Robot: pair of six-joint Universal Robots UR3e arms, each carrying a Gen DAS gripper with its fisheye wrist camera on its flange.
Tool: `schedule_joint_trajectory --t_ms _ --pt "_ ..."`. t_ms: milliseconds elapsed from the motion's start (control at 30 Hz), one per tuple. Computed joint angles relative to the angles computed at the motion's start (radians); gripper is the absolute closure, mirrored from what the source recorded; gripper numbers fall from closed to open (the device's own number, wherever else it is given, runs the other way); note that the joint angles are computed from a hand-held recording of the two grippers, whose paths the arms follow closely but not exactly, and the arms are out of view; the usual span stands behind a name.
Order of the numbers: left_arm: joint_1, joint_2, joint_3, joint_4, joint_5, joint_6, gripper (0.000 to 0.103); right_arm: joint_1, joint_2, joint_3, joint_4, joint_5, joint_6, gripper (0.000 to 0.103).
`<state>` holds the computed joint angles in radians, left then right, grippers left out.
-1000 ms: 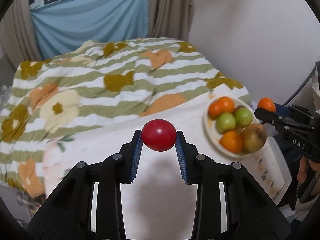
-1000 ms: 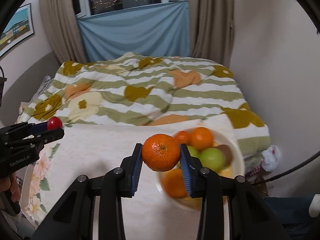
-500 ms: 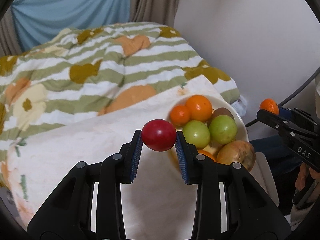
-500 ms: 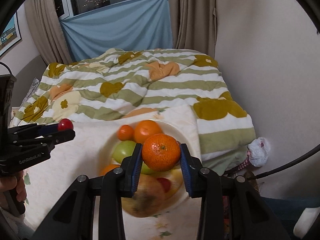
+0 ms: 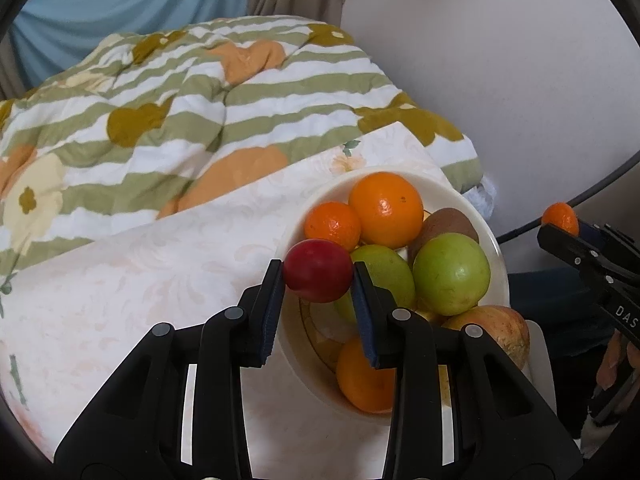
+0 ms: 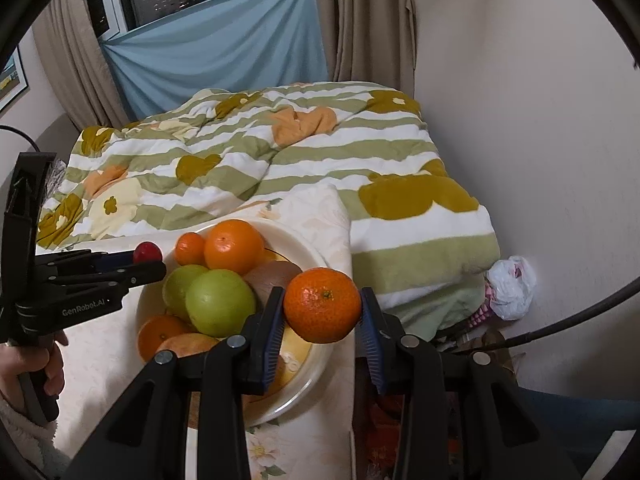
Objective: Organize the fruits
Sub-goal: 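Carry the tomato onto the plate and open the left tool while the right tool carries the mandarin, then lower the small mandarin onto the plate and open the right tool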
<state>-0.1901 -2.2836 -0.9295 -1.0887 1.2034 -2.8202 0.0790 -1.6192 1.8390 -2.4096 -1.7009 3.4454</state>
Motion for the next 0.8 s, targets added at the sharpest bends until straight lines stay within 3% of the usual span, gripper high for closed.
schedule_joint_trajectory --t_ms 200,233,267,300,500,800 --pt "-0.008 -0.014 0.043 -0.016 0.046 -0.009 0.059 -0.023 -0.022 0.027 -0.009 0.016 -0.006 0.069" --pt "-0.006 -0.012 0.044 -0.021 0.048 -0.005 0.044 -0.026 -0.022 0.027 -0.011 0.020 -0.007 0.069" --pt "-0.003 -0.007 0.038 -0.017 0.048 -0.004 0.012 -0.031 -0.027 0.032 -0.014 0.025 -0.008 0.069" --pt "0.004 0.007 0.018 -0.006 0.038 -0.003 0.000 -0.035 -0.028 0.033 -0.014 0.030 -0.009 0.069" --pt "0.026 0.074 -0.059 0.037 0.078 -0.010 0.000 -0.048 -0.027 0.042 -0.025 0.069 -0.037 0.069" --pt "0.085 0.224 -0.255 0.098 0.142 -0.032 0.000 -0.083 0.001 0.099 -0.120 0.210 -0.113 0.069"
